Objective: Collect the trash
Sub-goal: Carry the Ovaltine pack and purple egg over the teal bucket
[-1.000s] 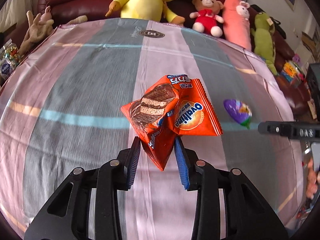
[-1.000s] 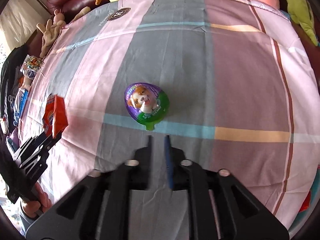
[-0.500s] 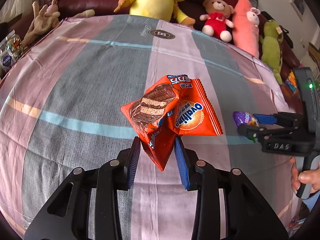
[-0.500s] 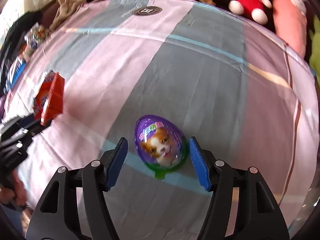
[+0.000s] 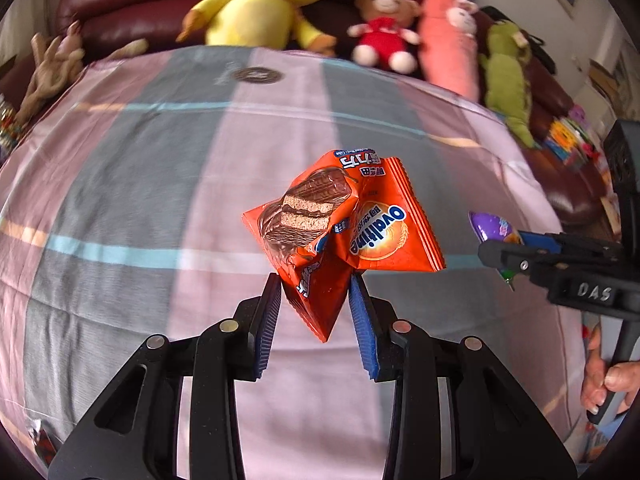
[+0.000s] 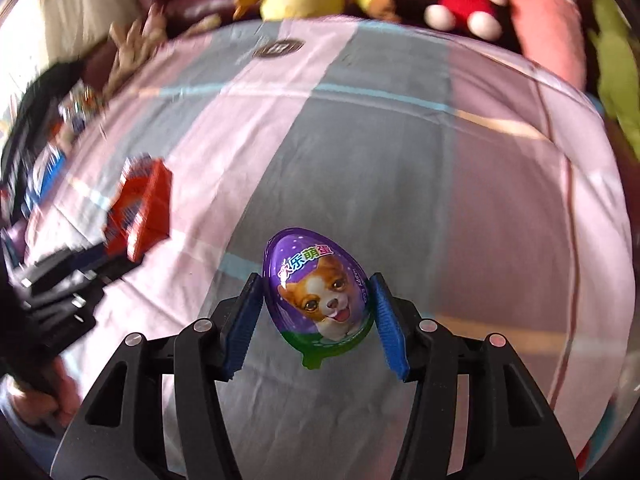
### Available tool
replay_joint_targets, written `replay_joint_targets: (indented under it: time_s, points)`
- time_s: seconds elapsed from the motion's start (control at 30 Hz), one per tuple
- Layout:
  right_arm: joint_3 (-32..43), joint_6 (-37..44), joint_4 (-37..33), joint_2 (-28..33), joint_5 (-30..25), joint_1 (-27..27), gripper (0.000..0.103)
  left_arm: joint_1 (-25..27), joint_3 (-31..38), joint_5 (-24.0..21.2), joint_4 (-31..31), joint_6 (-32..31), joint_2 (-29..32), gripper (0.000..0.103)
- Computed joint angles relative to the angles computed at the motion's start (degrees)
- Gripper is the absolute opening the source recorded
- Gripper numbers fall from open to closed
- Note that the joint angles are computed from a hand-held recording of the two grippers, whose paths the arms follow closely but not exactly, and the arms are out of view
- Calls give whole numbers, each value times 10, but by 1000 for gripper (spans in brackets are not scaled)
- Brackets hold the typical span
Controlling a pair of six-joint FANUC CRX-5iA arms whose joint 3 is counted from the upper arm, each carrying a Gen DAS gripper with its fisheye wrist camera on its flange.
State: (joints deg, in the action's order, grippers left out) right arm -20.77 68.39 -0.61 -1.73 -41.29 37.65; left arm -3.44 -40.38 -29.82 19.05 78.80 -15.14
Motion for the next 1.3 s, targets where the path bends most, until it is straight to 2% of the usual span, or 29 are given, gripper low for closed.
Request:
replay_joint_targets:
  time_s: [0.3, 0.5, 0.6, 0.77, 1.0, 1.2, 1.3]
  points:
    - [-76, -7, -51, -121, -15, -58, 52, -113, 48, 0, -62, 88, 29, 36]
    - [-120, 22, -78, -196, -38, -120, 52, -203, 100, -13, -107, 156, 67, 36]
    - [-134, 50, -99, -232, -55, -170, 52, -248, 135, -18, -125, 183, 98, 37]
    - [-140, 130, -158, -283, -91, -286, 52, -312, 196, -24, -128, 202, 160, 37]
    - [-132, 273, -239, -316, -142, -496, 52, -390, 295, -48, -134, 197, 248, 37]
    - [-101, 399, -312, -272, -193, -694, 52, -440, 381, -74, -120, 167, 329, 38]
    - [-88, 438, -333, -244, -212, -757, 52, -460, 417, -87, -115, 162, 362, 38]
